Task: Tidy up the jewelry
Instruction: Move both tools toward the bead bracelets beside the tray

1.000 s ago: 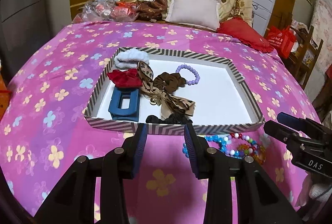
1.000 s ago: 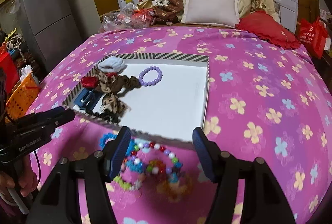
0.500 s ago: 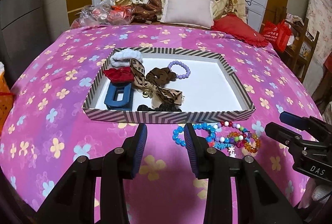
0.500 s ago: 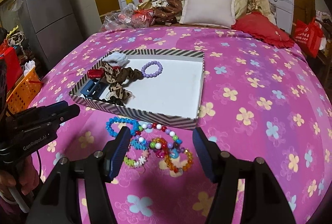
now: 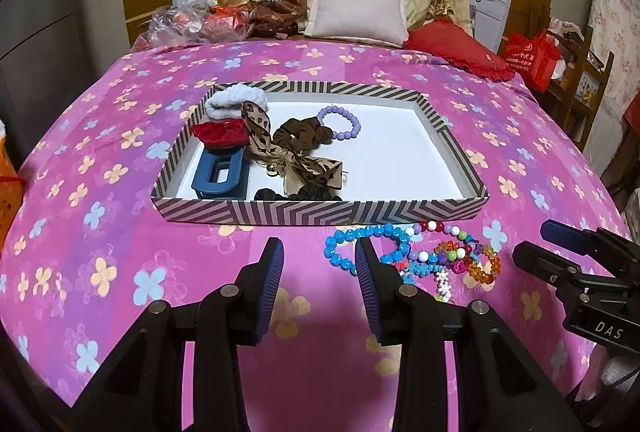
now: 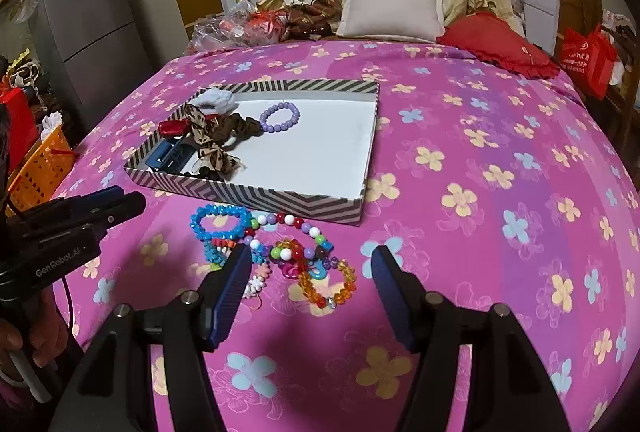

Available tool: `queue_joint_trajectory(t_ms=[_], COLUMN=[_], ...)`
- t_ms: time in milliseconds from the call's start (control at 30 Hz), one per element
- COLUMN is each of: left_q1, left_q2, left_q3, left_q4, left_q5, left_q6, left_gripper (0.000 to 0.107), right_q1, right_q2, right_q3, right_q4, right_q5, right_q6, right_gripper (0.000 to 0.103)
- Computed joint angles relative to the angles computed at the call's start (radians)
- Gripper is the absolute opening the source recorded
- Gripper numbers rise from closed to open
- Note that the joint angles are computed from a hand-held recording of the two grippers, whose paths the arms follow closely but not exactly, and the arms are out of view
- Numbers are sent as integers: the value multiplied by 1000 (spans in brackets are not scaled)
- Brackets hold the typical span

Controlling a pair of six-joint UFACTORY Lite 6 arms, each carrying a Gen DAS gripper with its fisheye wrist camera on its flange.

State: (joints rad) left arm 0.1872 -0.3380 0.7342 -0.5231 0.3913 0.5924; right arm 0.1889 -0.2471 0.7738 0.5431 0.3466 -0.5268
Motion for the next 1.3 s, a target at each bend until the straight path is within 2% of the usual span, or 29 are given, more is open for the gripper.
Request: queue_joint_trajectory(t_ms=[333, 533, 933, 1100, 1300], left_q1=[-7, 7, 113, 111, 146], left_q2=[1, 10, 116, 155, 197], left_q3=[-13, -22, 17, 29, 47], left_q4=[1, -39, -245, -240, -256], left_q5=[-10, -5, 131, 125, 132], left_q6=[-3, 40, 228, 203, 224], left_gripper=[44, 44, 44, 44, 44], right_q1=[3, 1, -41, -14, 25], right_q2=[9, 9, 42, 77, 165], right_q3=[-5, -7, -50, -44, 2], right_q4=[7, -8, 131, 245, 302], right_q5=[-9, -13, -26, -25, -49], right_q6=[-3, 12, -166, -294, -336], right_gripper=[65, 69, 69, 60, 56])
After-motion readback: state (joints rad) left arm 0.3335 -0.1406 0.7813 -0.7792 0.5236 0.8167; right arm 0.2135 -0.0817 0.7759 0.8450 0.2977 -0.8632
